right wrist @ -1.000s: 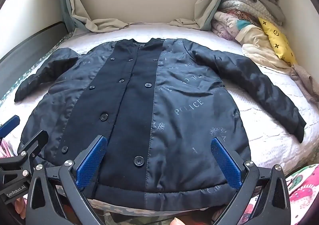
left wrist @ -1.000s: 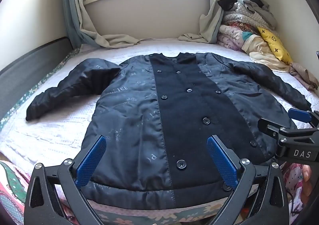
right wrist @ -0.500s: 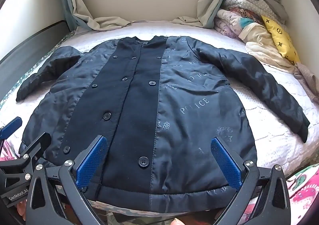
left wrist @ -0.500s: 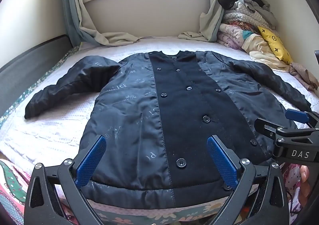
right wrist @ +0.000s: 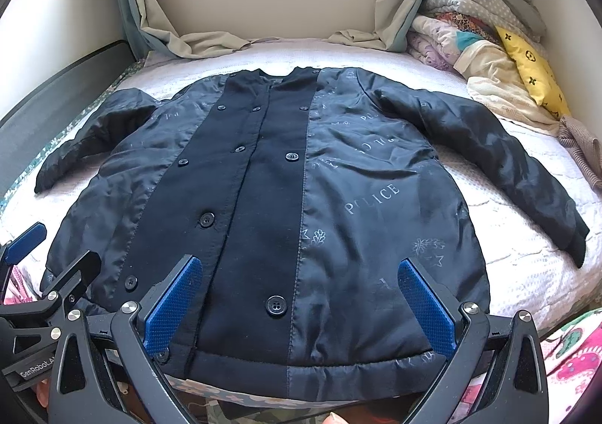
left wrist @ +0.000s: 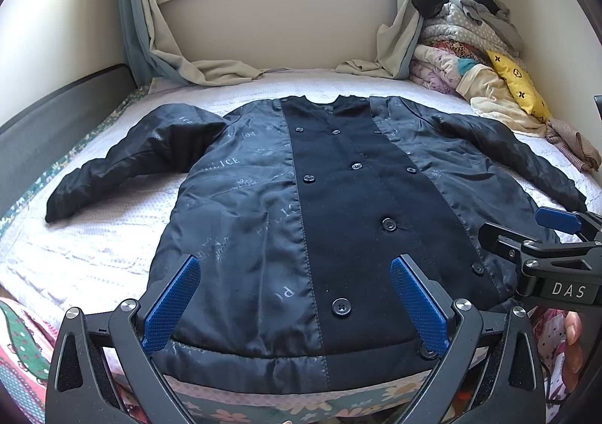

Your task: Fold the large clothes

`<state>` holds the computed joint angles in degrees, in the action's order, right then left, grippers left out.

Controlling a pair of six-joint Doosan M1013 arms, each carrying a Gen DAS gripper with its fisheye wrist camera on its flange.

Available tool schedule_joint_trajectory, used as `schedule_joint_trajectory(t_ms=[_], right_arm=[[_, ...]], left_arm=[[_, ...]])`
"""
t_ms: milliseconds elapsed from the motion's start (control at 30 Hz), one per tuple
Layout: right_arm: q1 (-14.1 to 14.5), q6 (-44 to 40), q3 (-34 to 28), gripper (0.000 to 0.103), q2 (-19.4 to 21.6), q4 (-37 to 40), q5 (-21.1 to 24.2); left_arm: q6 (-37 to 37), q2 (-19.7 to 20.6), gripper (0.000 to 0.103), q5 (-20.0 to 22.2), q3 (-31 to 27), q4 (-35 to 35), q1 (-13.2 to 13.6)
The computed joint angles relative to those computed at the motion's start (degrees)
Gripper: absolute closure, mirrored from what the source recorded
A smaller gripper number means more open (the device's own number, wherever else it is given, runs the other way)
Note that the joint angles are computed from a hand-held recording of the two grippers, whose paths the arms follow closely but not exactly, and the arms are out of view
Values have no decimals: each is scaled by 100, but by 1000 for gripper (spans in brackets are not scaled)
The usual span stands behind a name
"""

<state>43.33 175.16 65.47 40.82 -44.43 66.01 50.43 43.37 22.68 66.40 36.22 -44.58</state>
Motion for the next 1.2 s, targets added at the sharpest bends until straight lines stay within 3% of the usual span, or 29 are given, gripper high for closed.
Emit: schedule_joint_trajectory(t_ms=[1200], right_arm=[[-36,-135,10,0,10,225,-168]], left_arm=[[296,78,1,253,-131,-337,16]])
